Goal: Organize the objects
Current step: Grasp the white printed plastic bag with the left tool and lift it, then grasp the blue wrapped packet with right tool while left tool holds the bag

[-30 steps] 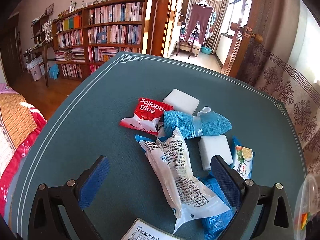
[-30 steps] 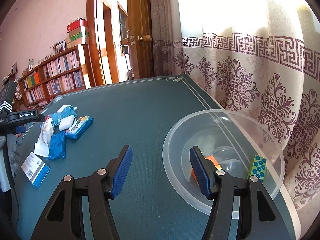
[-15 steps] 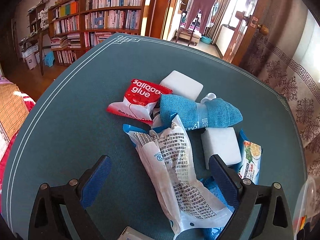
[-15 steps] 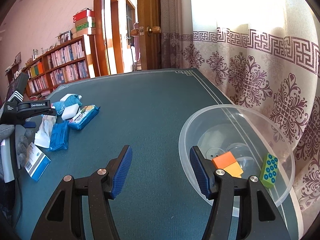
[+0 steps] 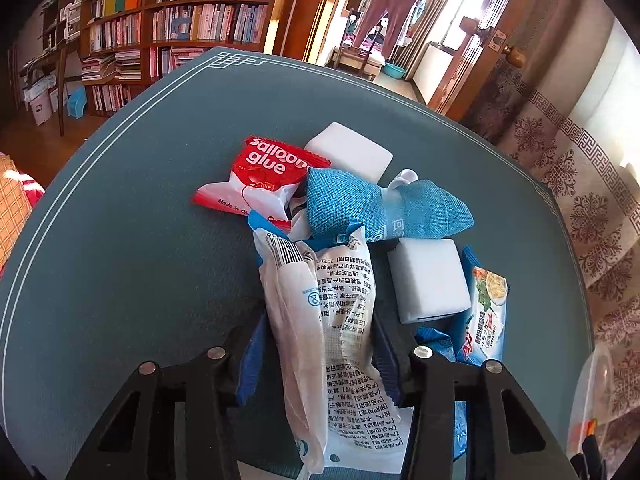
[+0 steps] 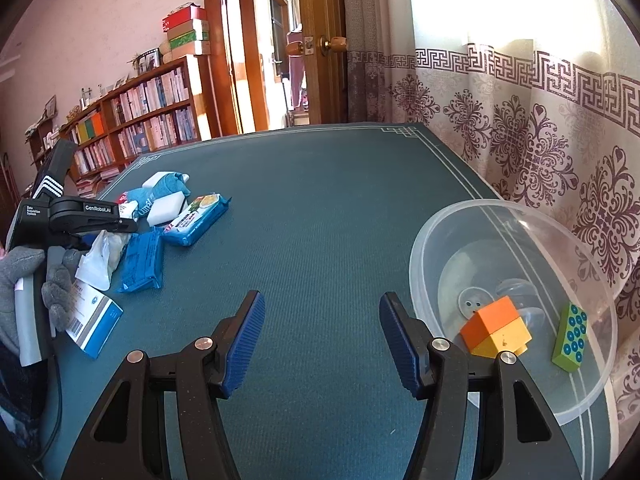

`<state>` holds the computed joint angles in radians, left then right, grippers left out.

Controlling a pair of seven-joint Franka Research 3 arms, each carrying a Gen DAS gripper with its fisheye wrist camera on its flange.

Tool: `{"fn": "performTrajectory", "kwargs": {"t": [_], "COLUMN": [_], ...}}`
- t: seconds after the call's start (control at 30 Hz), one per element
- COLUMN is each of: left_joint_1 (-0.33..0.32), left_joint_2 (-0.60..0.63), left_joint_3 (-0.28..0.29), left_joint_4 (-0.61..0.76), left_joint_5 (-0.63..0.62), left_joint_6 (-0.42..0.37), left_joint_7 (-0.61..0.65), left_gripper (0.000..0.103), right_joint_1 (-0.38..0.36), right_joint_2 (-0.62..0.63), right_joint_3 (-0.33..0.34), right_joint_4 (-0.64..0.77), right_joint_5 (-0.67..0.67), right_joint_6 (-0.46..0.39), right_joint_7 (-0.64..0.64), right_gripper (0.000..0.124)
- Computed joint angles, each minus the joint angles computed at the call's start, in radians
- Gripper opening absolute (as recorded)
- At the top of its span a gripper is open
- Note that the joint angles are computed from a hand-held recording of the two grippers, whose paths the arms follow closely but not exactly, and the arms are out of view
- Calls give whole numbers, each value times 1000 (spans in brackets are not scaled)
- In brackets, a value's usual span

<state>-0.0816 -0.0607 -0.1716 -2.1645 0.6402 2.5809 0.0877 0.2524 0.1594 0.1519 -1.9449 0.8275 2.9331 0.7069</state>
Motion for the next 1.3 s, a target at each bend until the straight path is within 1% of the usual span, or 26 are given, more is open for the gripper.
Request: {"fn": "performTrajectory", "kwargs": {"t": [0.17, 0.33, 0.4, 0.57, 0.77, 1.03, 1.17, 1.23, 1.3], "left_joint_1": [8, 25, 34, 54, 71, 90, 93, 92, 93], "left_joint_2": [-42, -103, -125, -171, -191, -209, -213, -209, -215], "left_joint_3": [-7, -26, -35, -45, -49, -57, -62, -61, -60], "left_joint_4": [-20, -50, -59, -87, -104, -119, -127, -125, -131], "left_joint_5": [66, 146, 176, 217, 224, 237, 238, 235, 236], "left_joint_6": [-3, -13, -22, -10, 20, 38, 40, 42, 47], "left_joint_7": [-63, -141, -171, -216, -233, -255, -263, -259, -258], "left_gripper": [51, 51, 51, 51, 51, 51, 51, 51, 51], "right_joint_1": [7, 23, 37, 61, 98, 140, 146, 151, 153], "right_joint_2": [13, 45, 65, 119, 189, 280, 306, 316, 315], "right_joint_3": [7, 18, 23, 43, 55, 50, 50, 46, 47], "right_joint_4": [39, 103, 129, 200, 283, 385, 410, 419, 412], "right_joint_5": [-6, -17, -35, -65, -130, -249, -286, -307, -318], "right_joint_6": [-63, -168, -190, -254, -284, -327, -329, -328, -306], "right_joint_7": [4, 1, 2, 1, 22, 105, 130, 147, 151], "right_gripper": [61, 61, 61, 61, 61, 61, 60, 57, 53]}}
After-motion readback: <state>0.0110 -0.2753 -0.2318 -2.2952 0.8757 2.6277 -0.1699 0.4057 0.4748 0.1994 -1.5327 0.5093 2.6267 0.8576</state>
